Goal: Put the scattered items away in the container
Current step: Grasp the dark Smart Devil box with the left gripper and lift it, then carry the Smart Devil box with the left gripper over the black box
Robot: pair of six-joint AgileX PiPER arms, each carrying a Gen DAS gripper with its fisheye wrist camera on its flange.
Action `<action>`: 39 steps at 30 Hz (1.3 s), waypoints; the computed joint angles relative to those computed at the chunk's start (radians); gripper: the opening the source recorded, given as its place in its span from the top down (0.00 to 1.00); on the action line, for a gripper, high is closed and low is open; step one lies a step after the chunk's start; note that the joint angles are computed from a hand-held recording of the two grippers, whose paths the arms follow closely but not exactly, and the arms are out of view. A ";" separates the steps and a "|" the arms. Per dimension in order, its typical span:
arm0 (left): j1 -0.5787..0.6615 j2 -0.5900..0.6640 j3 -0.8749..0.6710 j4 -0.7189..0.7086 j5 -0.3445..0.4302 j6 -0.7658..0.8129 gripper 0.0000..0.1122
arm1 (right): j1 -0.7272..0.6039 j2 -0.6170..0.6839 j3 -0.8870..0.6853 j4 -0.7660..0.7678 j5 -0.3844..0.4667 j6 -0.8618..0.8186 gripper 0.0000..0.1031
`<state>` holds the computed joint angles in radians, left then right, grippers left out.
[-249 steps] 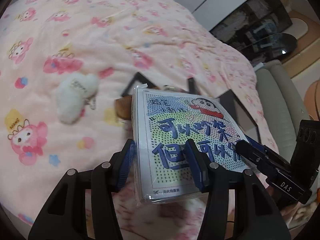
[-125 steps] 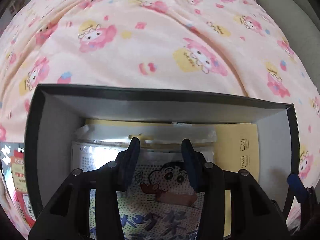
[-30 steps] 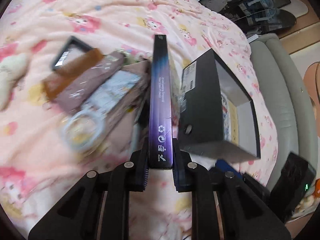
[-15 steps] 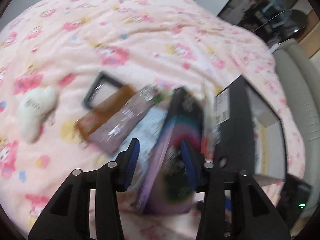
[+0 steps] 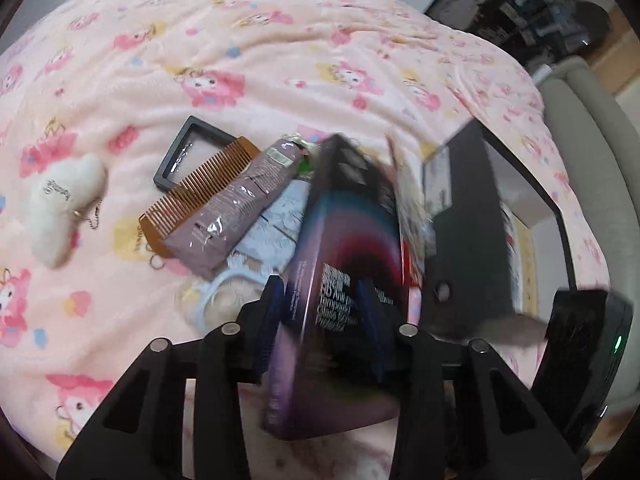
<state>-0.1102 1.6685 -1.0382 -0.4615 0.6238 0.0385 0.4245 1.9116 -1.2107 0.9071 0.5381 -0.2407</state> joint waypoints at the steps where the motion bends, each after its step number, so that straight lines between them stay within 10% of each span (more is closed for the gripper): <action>1: 0.010 -0.027 0.018 -0.038 0.015 0.039 0.68 | -0.003 -0.030 0.019 -0.006 -0.003 0.010 0.53; 11: -0.202 -0.281 0.112 0.067 0.128 -0.106 0.64 | -0.001 -0.396 0.273 -0.144 0.074 0.120 0.55; 19: -0.388 -0.195 0.099 0.125 0.087 -0.216 0.71 | -0.107 -0.521 0.459 0.051 0.117 -0.109 0.72; 39: -0.354 -0.002 0.028 0.339 0.069 -0.426 0.57 | -0.232 -0.245 0.377 0.110 0.179 -0.321 0.51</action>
<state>-0.4640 1.6667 -1.0102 -0.1228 0.6926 -0.3873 0.1930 1.6665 -0.8338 1.0169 0.7171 -0.5620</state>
